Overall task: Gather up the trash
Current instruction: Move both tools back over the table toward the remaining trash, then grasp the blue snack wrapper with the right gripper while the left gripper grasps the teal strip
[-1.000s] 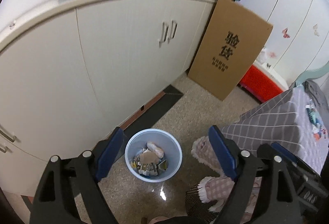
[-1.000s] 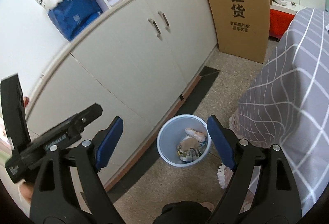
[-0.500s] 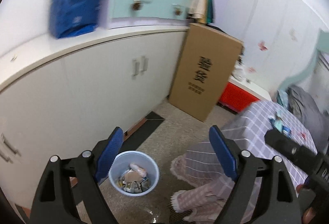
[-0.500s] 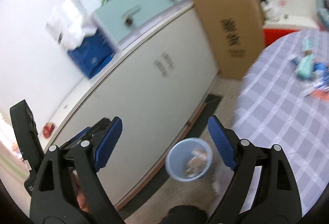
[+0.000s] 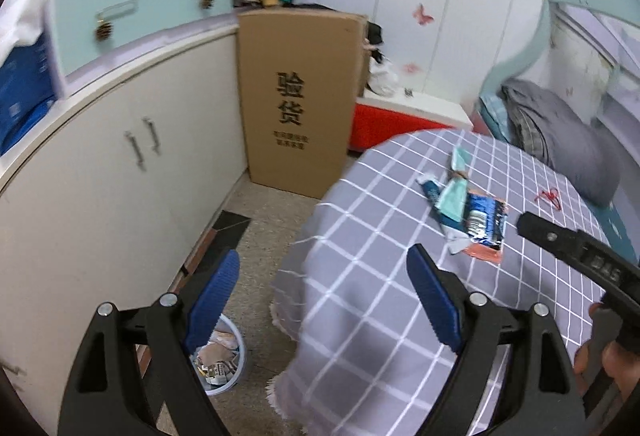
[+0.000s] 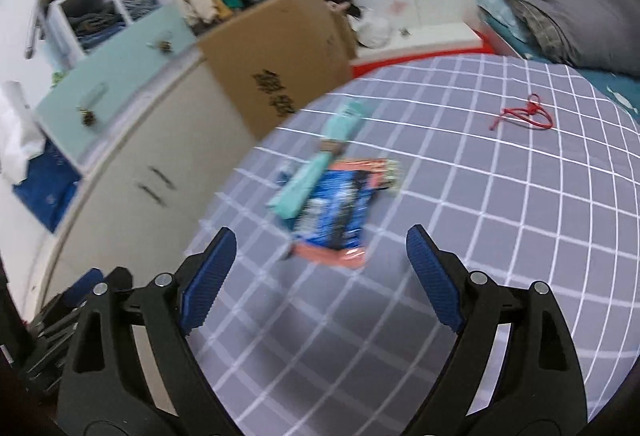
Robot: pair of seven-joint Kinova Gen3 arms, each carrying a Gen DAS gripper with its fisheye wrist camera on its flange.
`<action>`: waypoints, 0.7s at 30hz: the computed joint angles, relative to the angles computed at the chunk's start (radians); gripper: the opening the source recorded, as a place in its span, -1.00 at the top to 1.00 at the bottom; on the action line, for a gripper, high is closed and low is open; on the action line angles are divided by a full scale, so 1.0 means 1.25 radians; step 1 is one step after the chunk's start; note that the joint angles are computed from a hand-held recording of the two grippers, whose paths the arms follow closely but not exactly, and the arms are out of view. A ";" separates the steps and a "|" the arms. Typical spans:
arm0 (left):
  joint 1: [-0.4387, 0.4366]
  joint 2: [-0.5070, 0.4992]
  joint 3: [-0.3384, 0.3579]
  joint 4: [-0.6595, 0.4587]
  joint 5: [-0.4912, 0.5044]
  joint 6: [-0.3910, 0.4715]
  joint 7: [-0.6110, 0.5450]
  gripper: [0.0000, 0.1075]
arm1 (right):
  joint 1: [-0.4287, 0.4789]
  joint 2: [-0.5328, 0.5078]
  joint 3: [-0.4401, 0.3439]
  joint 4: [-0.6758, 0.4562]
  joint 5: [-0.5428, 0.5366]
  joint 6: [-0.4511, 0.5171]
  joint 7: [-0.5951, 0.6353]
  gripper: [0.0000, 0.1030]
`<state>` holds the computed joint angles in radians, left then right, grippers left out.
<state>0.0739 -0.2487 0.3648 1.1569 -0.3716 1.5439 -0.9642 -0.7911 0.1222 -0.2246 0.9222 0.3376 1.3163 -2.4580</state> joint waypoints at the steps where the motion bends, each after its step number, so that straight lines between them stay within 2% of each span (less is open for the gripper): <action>1: 0.002 0.008 0.004 -0.002 0.001 0.000 -0.002 -0.56 | 0.018 0.008 0.002 -0.001 -0.025 -0.008 0.015 -0.65; 4: 0.018 0.037 0.006 -0.012 -0.001 -0.004 0.002 -0.56 | 0.047 0.016 0.009 0.008 -0.086 -0.032 0.049 -0.54; 6: 0.033 0.049 0.004 -0.014 -0.010 -0.011 0.011 -0.56 | 0.039 0.045 0.012 -0.026 -0.088 -0.012 0.068 -0.46; 9: 0.052 0.064 -0.010 -0.017 -0.019 -0.013 0.014 -0.56 | 0.045 0.069 0.024 -0.042 -0.122 -0.009 0.094 -0.23; 10: 0.059 0.070 -0.014 -0.019 -0.021 -0.014 0.015 -0.56 | 0.048 0.070 0.027 -0.038 -0.130 -0.011 0.104 0.11; 11: 0.067 0.075 -0.019 -0.019 -0.023 -0.016 0.016 -0.56 | 0.048 0.066 0.033 -0.026 -0.137 -0.024 0.116 0.27; 14: 0.089 0.093 -0.033 -0.028 -0.024 -0.023 0.010 -0.56 | 0.085 0.043 0.032 0.007 -0.189 -0.055 0.139 0.45; 17: 0.114 0.112 -0.042 -0.038 -0.029 -0.038 0.000 -0.56 | 0.100 0.013 0.033 0.032 -0.184 -0.063 0.154 0.59; 21: 0.166 0.163 -0.036 -0.064 -0.065 -0.045 -0.013 -0.56 | 0.121 -0.020 0.030 0.079 -0.160 -0.089 0.146 0.62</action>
